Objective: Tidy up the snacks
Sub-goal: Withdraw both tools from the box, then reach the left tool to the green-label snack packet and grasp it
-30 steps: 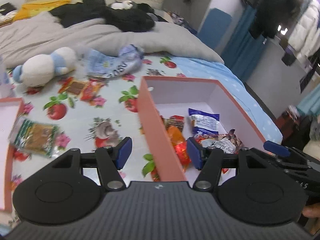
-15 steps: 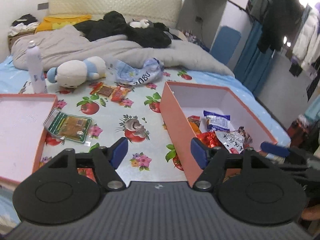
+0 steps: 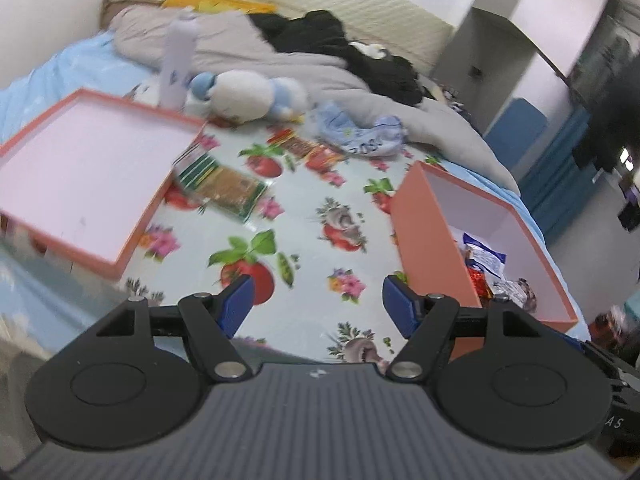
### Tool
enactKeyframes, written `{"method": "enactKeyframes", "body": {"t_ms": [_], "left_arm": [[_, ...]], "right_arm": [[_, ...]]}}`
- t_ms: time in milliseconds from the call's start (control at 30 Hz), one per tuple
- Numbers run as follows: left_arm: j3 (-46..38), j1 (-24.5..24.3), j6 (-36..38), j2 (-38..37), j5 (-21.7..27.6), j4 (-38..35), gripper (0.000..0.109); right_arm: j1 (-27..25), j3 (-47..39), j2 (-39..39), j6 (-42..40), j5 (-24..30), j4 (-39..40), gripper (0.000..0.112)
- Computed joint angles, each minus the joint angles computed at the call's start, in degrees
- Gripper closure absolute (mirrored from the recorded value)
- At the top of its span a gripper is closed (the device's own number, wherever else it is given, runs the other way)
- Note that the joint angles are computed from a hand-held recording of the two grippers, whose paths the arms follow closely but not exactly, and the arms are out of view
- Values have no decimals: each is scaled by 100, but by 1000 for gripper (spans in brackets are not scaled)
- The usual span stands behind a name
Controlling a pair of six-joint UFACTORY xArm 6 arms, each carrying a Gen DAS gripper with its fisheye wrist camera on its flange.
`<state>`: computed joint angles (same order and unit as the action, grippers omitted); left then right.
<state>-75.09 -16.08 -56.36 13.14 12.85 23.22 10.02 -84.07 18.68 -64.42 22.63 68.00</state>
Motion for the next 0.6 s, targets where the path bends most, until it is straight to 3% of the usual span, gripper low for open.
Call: {"method": "enactKeyframes", "body": {"t_ms": [233, 433, 600], "left_arm": [[-128, 280, -451, 385, -335, -17, 34], [-932, 534, 44, 1229, -589, -820, 34], [-1732, 655, 865, 1982, -633, -2077, 34]], "right_arm": [[70, -639, 565, 398, 198, -450, 22], [193, -1830, 1517, 929, 498, -1058, 22], [256, -3507, 2699, 1933, 874, -1780, 22]]}}
